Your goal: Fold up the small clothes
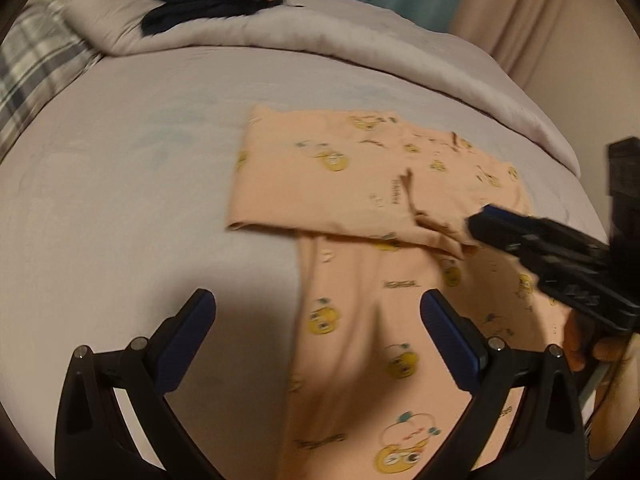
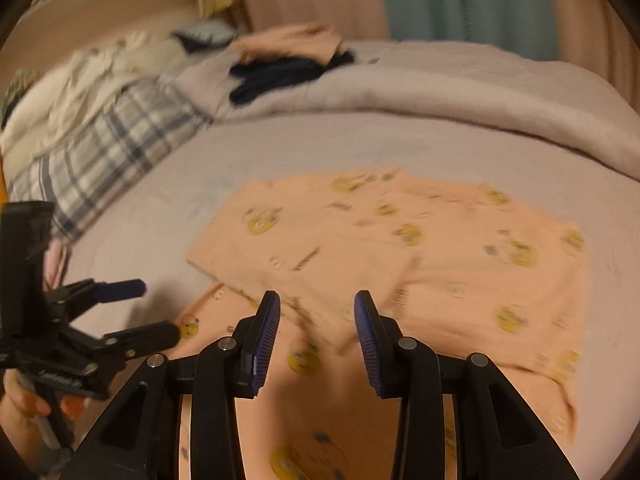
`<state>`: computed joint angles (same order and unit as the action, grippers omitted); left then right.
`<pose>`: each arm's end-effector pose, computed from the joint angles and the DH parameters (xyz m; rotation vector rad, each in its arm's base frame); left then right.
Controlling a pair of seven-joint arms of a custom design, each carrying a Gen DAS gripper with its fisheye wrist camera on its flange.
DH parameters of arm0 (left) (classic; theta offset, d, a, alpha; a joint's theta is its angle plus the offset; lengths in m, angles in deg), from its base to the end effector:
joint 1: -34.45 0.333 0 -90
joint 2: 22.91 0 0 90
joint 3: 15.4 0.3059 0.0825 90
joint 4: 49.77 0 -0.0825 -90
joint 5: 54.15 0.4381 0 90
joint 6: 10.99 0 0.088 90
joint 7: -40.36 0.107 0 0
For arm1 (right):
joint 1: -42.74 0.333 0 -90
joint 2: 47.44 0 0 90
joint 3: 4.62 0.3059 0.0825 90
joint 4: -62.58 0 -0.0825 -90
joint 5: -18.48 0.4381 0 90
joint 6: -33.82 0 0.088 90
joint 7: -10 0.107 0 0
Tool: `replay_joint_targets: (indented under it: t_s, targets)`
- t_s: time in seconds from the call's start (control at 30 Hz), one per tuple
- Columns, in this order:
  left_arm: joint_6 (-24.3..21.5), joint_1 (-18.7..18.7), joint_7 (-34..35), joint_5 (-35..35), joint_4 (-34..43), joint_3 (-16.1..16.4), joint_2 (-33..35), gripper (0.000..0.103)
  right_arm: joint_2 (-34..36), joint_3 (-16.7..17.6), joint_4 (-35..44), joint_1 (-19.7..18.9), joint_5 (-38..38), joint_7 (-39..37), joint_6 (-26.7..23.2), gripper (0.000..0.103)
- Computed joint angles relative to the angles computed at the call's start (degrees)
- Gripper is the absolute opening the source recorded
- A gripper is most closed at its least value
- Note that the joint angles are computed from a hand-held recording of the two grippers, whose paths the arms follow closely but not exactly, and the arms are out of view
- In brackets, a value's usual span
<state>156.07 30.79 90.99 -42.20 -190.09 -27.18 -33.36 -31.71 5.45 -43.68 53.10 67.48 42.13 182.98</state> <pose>0.5256 -0.1590 0.3956 -2.1075 1.6871 -0.7899 0.6645 0.2234 0.3839 -2.1546 1.0027 -0.1284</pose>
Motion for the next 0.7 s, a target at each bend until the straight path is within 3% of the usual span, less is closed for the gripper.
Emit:
replay_joint_targets:
  t_s: [0.13, 0.17, 0.2, 0.27, 0.4, 0.43, 0.57, 0.6, 0.7]
  targets:
    - [0.43, -0.31, 0.3, -2.46, -1.97, 0.84, -1.29, 0.102, 4.95, -2.13, 3.68, 3.94, -12.5, 10.54, 3.82, 0.039]
    - [0.33, -0.16, 0.15, -2.53, -2.14, 0.71, -1.43, 0.102, 5.29, -1.66, 3.76, 3.54, -13.08, 11.36, 4.74, 0.033]
    - [0.4, -0.24, 0.54, -2.96, -2.08, 0.87, -1.17, 0.102, 5.6, -1.29, 3.91, 3.08, -13.6, 12.35, 5.49, 0.02]
    - [0.37, -0.48, 0.99, -3.83, -1.97, 0.94, -0.96, 0.102, 5.68, 1.38, 4.59, -0.28, -9.27, 11.23, 3.5, 0.008]
    - [0.54, -0.5, 1.35, -3.64, -0.74, 0.4, 0.62, 0.102, 2.35, 4.46, 2.76, -5.72, 7.33, 6.19, 5.24, 0.007]
    - [-0.18, 0.05, 0.41, -1.96, 0.06, -0.26, 1.25, 0.102, 0.87, 5.05, 1.93, -7.64, 14.55, 2.35, 5.54, 0.007]
    - [-1.3, -0.36, 0.03, -0.38, 1.89, -0.03, 3.13, 0.102, -2.3, 3.05, -0.87, -8.65, 27.94, -6.02, 10.31, 0.007]
    - [-1.26, -0.74, 0.5, -1.01, 2.18, 0.29, 3.5, 0.102, -2.12, 1.96, -1.04, -8.47, 28.43, -5.42, 10.21, 0.007]
    - [-2.03, -1.2, 0.82, -1.61, 3.1, 0.74, 4.27, 0.102, 0.11, -2.18, -1.09, -6.48, 20.52, 4.48, 9.23, 0.007]
